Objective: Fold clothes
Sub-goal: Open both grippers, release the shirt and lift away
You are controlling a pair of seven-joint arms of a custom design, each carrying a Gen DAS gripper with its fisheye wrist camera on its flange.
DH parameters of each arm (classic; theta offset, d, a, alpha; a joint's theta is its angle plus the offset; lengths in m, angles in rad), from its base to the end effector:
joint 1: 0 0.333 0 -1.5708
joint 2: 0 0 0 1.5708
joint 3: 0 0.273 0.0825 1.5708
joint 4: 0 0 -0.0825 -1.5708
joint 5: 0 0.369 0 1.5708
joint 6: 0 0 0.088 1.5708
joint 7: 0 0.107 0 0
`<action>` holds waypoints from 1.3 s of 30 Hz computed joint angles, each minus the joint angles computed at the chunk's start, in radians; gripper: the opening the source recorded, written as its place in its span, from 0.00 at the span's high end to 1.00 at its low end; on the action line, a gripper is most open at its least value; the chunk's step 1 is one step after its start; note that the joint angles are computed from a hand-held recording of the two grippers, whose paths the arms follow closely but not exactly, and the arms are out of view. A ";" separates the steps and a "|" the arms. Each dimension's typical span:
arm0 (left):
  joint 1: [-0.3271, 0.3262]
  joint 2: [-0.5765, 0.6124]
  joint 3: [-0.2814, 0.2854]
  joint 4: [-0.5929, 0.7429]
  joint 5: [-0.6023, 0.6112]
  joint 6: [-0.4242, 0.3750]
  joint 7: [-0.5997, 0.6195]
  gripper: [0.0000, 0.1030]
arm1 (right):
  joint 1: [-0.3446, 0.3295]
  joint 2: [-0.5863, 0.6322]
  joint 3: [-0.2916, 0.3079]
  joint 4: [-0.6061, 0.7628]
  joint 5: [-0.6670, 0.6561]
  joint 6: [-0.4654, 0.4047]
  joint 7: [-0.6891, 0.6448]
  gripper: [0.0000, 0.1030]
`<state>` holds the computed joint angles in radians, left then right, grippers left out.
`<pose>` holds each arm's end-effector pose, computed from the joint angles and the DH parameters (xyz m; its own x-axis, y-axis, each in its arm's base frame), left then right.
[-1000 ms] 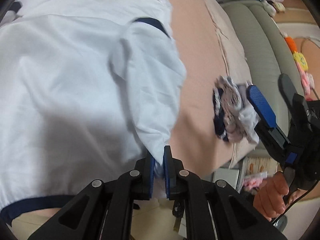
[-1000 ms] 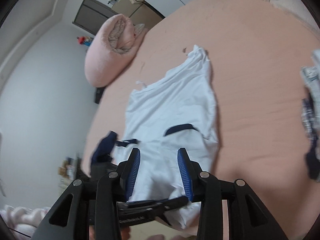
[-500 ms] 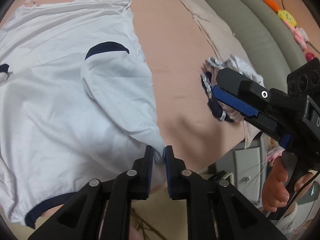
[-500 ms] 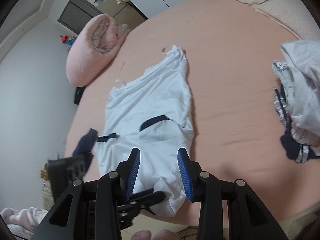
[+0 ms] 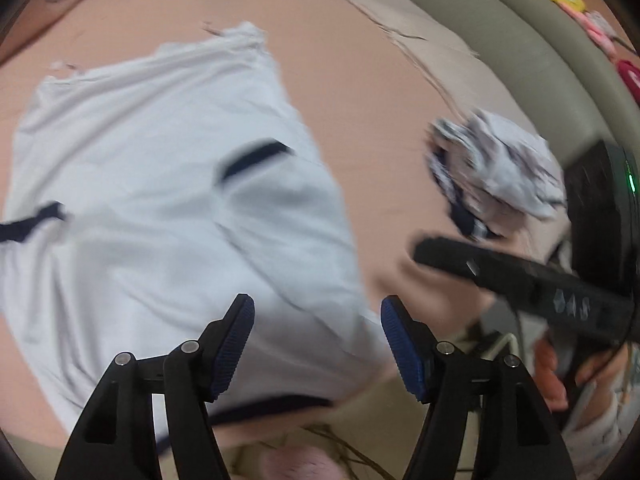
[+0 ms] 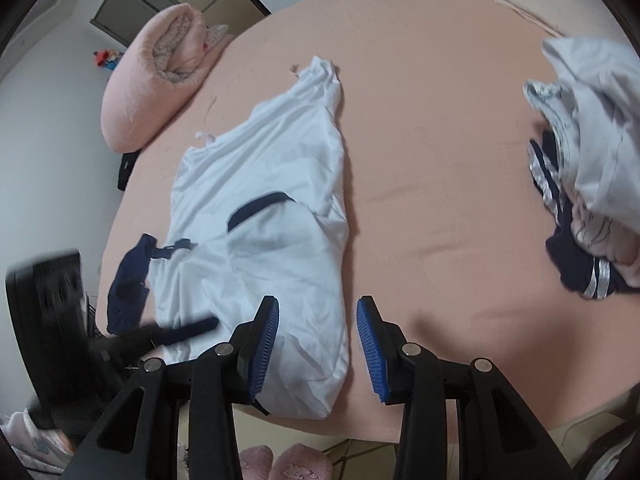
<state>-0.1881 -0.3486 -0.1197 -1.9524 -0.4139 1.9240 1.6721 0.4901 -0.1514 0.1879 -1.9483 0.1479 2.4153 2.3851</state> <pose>0.4408 -0.1783 0.6176 -0.3563 -0.8729 0.3332 -0.9127 0.2488 -0.3242 0.4266 0.3518 0.5753 -0.0965 -0.8631 -0.4957 -0.9092 0.2791 -0.3089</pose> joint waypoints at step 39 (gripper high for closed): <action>0.038 0.236 -0.053 0.184 0.170 0.045 0.128 0.84 | 0.084 0.203 0.024 0.181 -0.260 -0.161 -0.033 0.61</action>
